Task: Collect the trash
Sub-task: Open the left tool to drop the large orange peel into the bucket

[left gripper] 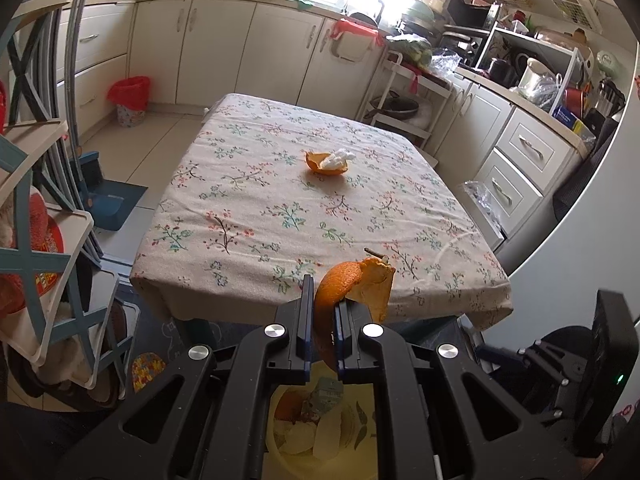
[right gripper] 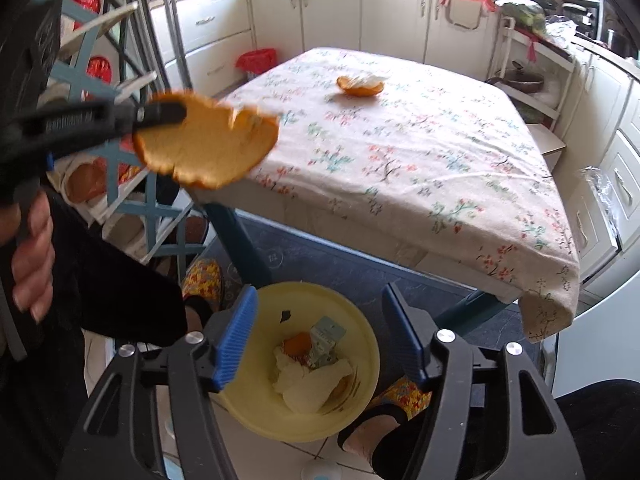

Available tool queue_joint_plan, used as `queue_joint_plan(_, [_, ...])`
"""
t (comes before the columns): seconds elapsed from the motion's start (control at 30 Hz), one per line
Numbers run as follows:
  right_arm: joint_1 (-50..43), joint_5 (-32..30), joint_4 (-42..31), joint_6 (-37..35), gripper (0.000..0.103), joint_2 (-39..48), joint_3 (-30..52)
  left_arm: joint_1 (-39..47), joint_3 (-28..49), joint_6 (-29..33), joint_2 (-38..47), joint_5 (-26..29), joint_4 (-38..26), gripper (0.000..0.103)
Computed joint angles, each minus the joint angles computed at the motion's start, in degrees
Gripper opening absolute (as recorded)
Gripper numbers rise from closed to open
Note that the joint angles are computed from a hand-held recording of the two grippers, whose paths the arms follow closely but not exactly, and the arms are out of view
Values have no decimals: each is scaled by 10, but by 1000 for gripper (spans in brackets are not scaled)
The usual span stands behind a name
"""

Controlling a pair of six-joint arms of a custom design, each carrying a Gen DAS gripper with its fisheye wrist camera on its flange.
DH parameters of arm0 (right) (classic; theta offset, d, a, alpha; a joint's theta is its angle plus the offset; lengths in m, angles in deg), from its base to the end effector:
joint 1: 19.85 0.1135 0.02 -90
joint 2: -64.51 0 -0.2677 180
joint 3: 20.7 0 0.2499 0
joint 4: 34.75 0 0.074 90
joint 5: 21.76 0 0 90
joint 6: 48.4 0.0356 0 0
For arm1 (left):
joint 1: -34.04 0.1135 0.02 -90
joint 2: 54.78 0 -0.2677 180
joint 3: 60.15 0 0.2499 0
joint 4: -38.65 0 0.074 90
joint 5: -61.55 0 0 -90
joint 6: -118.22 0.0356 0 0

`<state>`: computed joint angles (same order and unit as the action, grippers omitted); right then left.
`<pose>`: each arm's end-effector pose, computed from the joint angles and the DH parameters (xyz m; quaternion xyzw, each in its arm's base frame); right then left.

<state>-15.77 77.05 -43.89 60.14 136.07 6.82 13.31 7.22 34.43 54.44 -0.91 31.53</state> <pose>0.1803 0.0074 0.1063 0.1431 0.9354 -0.0097 0.3231 0.3342 -0.1441 0.1199 0.2930 0.8652 -0.2642 0.3095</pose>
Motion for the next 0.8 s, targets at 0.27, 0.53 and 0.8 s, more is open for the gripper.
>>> queue_joint_plan(0.27, [-38, 6, 4, 8, 68, -81, -25, -17, -12, 32, 6, -16, -25, 8])
queue_joint_plan(0.53, [-64, 2, 6, 18, 71, -119, -38, -60, -46, 75, 5, -34, -51, 8])
queue_joint_plan(0.8, [-75, -4, -1, 21, 72, -126, -41, -118, -40, 124, 42, -60, -103, 8])
